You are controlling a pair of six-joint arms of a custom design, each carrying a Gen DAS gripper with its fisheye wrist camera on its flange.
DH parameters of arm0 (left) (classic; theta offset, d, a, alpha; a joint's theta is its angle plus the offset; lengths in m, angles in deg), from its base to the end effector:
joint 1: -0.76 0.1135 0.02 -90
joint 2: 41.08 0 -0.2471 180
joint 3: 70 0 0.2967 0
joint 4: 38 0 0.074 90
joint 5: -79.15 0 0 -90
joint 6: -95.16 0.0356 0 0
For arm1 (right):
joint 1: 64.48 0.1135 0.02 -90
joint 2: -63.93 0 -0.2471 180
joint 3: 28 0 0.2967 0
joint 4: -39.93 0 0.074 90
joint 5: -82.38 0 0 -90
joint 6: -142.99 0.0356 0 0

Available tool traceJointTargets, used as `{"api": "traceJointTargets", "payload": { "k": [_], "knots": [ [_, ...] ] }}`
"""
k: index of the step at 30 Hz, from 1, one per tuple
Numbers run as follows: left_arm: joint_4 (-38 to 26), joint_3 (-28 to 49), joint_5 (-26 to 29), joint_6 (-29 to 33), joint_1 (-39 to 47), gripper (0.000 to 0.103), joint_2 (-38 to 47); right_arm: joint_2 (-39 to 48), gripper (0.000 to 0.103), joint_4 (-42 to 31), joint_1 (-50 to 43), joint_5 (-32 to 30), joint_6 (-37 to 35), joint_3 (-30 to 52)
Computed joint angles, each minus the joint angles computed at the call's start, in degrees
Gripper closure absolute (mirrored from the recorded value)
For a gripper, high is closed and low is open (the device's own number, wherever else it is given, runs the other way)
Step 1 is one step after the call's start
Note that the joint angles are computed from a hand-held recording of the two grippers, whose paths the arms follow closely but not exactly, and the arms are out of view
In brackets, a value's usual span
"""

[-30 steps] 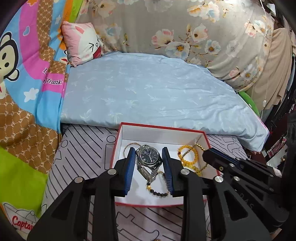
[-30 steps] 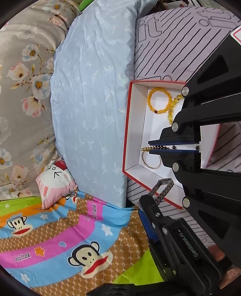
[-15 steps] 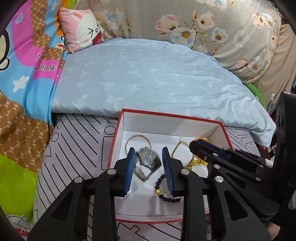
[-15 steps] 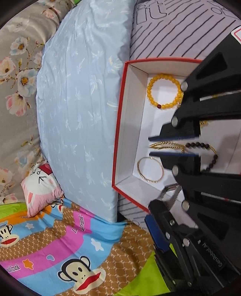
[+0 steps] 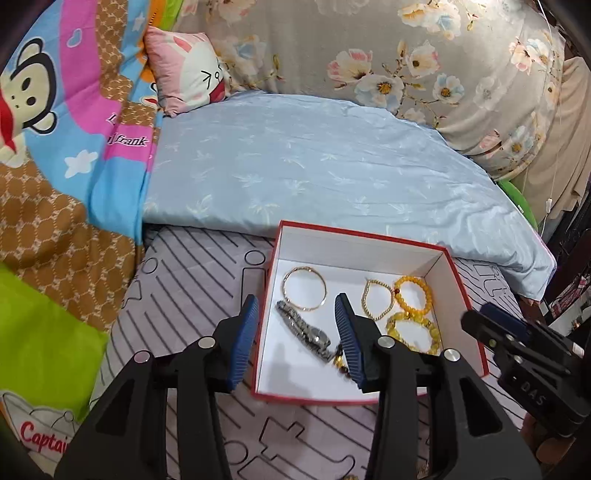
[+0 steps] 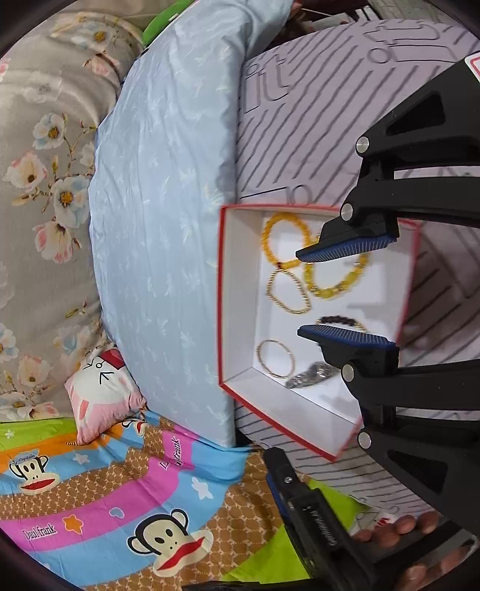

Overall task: Organize jewelry
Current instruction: 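Carry the watch and chain into the red box and open both tools, then grasp the small gold ring with the left tool while the right tool grasps the pendant chain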

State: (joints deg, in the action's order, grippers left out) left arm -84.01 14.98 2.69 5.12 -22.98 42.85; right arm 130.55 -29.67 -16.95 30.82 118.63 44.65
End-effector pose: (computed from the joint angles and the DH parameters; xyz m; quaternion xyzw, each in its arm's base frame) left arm 0.3329 -0.1555 0.2879 0.2326 0.8885 -0.1849 0.3497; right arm 0.1935 0.1786 0.2802 0.2190 0.8960 0.0037 0.3864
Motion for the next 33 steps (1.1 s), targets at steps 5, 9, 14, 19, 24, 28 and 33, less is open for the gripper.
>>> {"api": "traceJointTargets", "payload": {
  "k": [5,9,14,19,24,28,33],
  "knots": [
    [-1.83,-6.23,0.72,1.0,1.37,0.062,-6.51,-0.17,0.068,-9.49,9.35,2.89,12.47,0.44],
    [-3.46,-11.12,1.51,1.9,2.2,0.062,-11.27,1.06,0.068,-15.81,16.57,3.67,22.84,1.18],
    [-5.64,-15.7,1.93,2.66,2.71,0.062,-15.92,2.5,0.068,-20.23,23.02,2.63,32.4,1.31],
    [-7.37,-19.52,1.89,2.95,2.83,0.062,-19.58,4.41,0.068,-22.88,28.3,1.17,39.63,1.5],
    [-8.3,-23.23,0.66,3.18,1.78,0.062,-23.04,5.74,0.068,-23.13,31.85,-0.36,44.1,1.16],
    [-8.83,-24.96,-0.14,3.27,1.0,0.062,-24.91,6.88,0.068,-21.59,32.73,-1.65,44.83,0.63],
    [-9.85,-26.39,-0.15,2.97,0.38,0.062,-26.41,7.83,0.068,-18.31,32.76,-2.56,43.63,-0.09]
  ]
}}
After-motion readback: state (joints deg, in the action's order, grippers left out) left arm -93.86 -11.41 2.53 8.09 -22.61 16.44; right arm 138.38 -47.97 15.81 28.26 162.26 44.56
